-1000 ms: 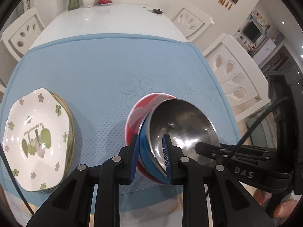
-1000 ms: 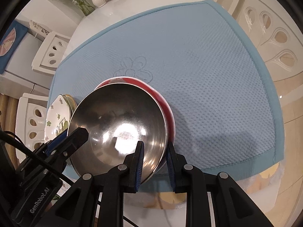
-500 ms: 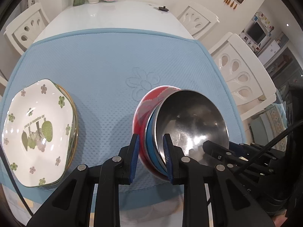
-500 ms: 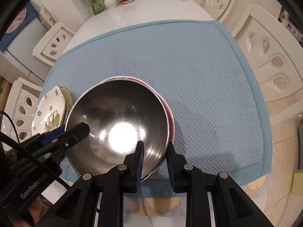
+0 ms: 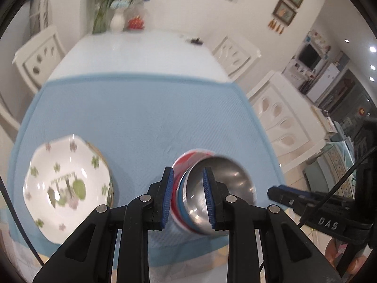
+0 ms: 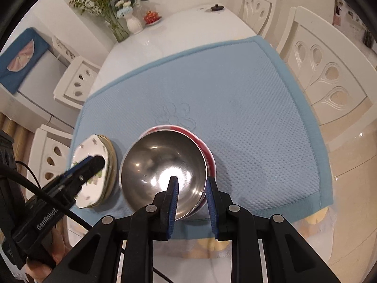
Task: Organize plates and bowls
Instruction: 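Open both grippers and raise them off the nested bowls, then move both open grippers to the rim of the nested bowl stack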
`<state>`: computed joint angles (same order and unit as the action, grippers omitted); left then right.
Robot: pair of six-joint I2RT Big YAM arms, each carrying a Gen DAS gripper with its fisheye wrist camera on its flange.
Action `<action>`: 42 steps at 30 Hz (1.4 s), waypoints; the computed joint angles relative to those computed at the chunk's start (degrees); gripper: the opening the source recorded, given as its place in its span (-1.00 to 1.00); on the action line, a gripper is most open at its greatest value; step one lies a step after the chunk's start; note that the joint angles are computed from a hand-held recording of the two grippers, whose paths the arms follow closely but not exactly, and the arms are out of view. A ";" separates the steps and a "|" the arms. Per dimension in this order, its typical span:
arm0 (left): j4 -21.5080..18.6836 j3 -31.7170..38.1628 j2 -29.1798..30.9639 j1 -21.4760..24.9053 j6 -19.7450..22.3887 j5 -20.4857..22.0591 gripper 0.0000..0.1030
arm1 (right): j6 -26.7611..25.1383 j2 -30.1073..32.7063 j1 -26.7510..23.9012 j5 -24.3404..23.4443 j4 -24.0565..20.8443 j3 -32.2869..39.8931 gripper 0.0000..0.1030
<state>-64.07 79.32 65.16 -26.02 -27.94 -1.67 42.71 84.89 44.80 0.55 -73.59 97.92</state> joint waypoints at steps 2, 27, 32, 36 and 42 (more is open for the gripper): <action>0.07 1.86 0.45 -0.43 1.40 -0.10 -0.56 | 0.63 -0.12 0.47 1.19 -1.09 1.02 -0.57; 3.08 20.13 14.91 -4.71 4.72 -0.16 -0.54 | 5.82 -10.65 5.18 13.23 -9.31 -8.07 -0.21; 1.64 16.70 8.87 -2.92 6.62 -6.21 -0.02 | 7.24 -10.73 2.52 5.42 -2.42 -8.85 -0.21; -0.50 14.18 3.20 -1.95 9.47 -9.40 0.38 | 3.33 -5.90 4.65 11.69 -5.49 -2.31 -0.20; -8.90 11.25 -3.23 -1.76 9.51 -17.90 0.39 | -0.85 -0.74 2.67 6.64 -1.67 4.87 0.02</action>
<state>-72.97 90.57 61.93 -27.79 -18.42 -19.57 41.86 84.15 47.46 7.19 -75.26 102.79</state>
